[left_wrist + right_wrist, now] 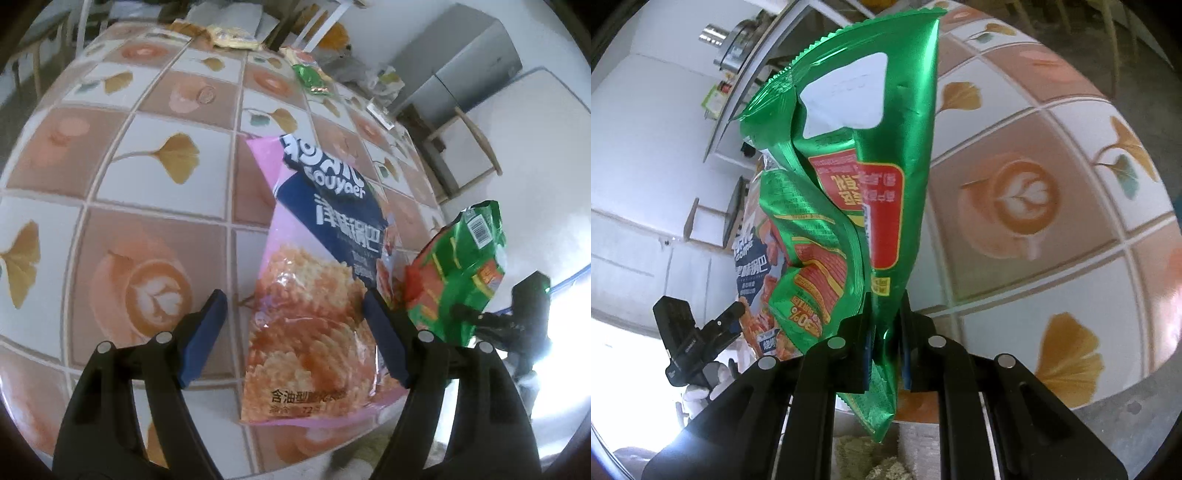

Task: Collect trash
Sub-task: 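Lift the GOUYAER bag with the left gripper while the right holds the green bag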

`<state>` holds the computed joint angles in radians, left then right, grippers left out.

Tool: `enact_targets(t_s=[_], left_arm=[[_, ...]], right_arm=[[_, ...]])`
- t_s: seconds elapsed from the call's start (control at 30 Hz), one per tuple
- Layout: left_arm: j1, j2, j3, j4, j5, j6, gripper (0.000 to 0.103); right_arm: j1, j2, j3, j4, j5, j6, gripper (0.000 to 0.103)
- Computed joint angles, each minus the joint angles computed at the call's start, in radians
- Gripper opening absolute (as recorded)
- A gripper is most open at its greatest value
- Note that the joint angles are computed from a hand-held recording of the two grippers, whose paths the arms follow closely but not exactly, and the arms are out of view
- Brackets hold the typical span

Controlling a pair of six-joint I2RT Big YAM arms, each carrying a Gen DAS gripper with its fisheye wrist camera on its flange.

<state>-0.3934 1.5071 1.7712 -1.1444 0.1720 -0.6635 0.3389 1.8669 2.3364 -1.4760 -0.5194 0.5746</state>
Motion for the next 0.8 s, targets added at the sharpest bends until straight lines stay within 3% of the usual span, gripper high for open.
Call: enact_targets(t_s=[0.13, 0.3, 0.37, 0.43, 0.8], left_arm=[[-0.019, 0.032, 0.045, -0.038, -0.051, 0.048, 0.072], [-0.081, 0.079, 0.106, -0.109, -0.229, 0.184, 0.067], [-0.093, 0.081, 0.109, -0.112, -0.258, 0.203, 0.062], [-0.096, 0.078, 0.105, -0.105, -0.258, 0.204, 0.054], [-0.087, 0.039, 0.056, -0.041, -0.220, 0.134, 0.038]], right_arm=[[-0.001, -0.025, -0.043, 0.018, 0.002, 0.013, 0.012], [0.008, -0.035, -0.058, 0.029, 0.006, 0.027, 0.012], [0.008, -0.038, -0.061, 0.033, 0.007, 0.031, 0.012], [0.004, -0.034, -0.055, 0.030, 0.006, 0.031, 0.012], [0.005, -0.049, -0.077, 0.057, 0.012, 0.033, 0.012]])
